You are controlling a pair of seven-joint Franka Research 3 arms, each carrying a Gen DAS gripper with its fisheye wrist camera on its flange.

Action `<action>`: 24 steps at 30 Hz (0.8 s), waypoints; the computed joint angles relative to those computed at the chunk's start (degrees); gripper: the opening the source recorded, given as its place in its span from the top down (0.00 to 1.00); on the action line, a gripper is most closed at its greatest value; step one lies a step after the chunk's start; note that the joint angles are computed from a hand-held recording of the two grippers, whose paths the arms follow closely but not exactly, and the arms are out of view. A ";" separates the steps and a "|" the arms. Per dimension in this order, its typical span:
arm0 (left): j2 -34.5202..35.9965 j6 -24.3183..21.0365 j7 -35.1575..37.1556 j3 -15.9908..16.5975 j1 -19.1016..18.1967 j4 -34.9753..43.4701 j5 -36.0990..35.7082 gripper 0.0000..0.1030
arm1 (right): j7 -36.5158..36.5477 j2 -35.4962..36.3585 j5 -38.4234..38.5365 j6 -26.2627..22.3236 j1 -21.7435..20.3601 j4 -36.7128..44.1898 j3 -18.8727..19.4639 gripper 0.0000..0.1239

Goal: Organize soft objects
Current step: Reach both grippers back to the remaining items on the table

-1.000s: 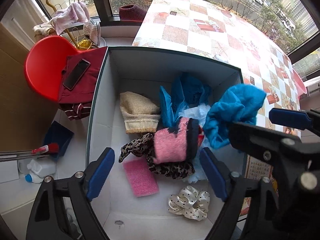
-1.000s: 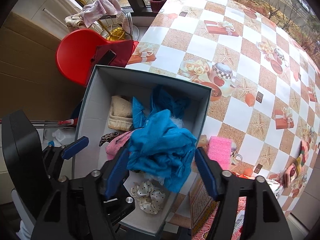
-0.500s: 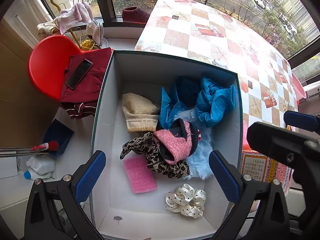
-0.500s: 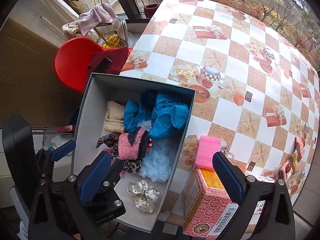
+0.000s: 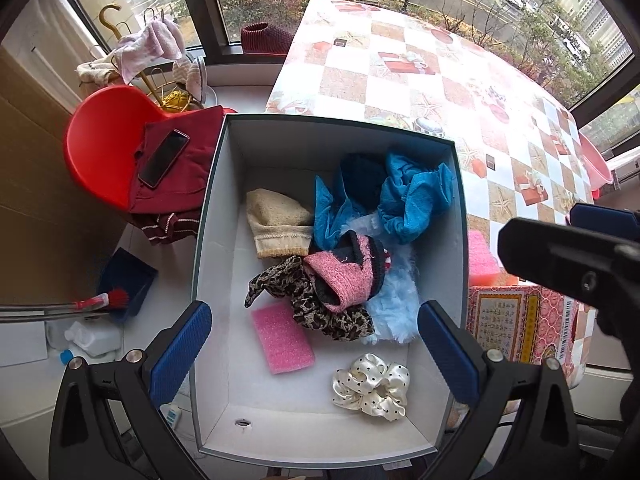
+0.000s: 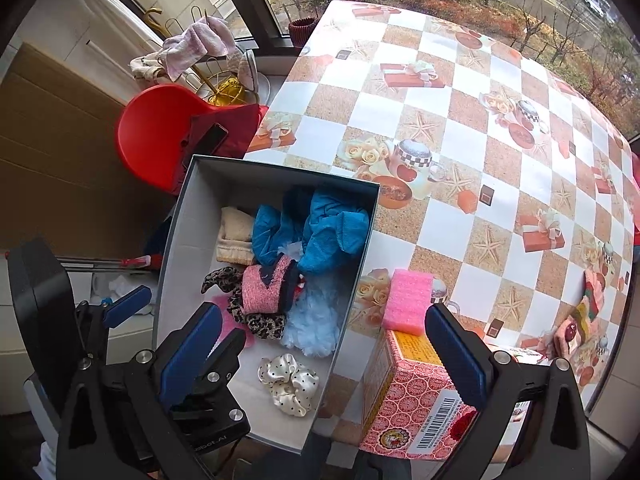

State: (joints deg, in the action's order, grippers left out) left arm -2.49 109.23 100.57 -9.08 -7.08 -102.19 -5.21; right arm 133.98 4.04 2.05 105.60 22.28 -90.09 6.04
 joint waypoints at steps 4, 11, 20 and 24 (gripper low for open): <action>-0.85 -0.57 -0.20 0.06 -0.01 -0.26 -0.17 0.00 | -0.59 -0.41 -0.37 -0.44 0.20 -0.01 0.18 0.17; -2.27 -0.99 -0.31 0.19 -0.21 -1.05 0.14 0.00 | -1.27 -1.57 -0.51 -0.31 0.42 -0.88 0.43 0.17; -2.35 -1.37 -0.41 -0.47 -1.29 -0.10 1.14 0.00 | -0.59 -5.03 -0.26 1.27 -0.65 -4.24 0.45 0.17; -1.94 -1.41 -0.27 -1.14 -2.19 0.84 2.16 0.00 | 0.03 -7.55 0.09 2.57 -1.62 -6.83 0.41 0.17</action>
State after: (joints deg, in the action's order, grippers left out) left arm -4.44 107.83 100.30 -10.22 -9.26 -101.34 -3.05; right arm 134.00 -3.51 2.14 108.16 20.67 -96.92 6.45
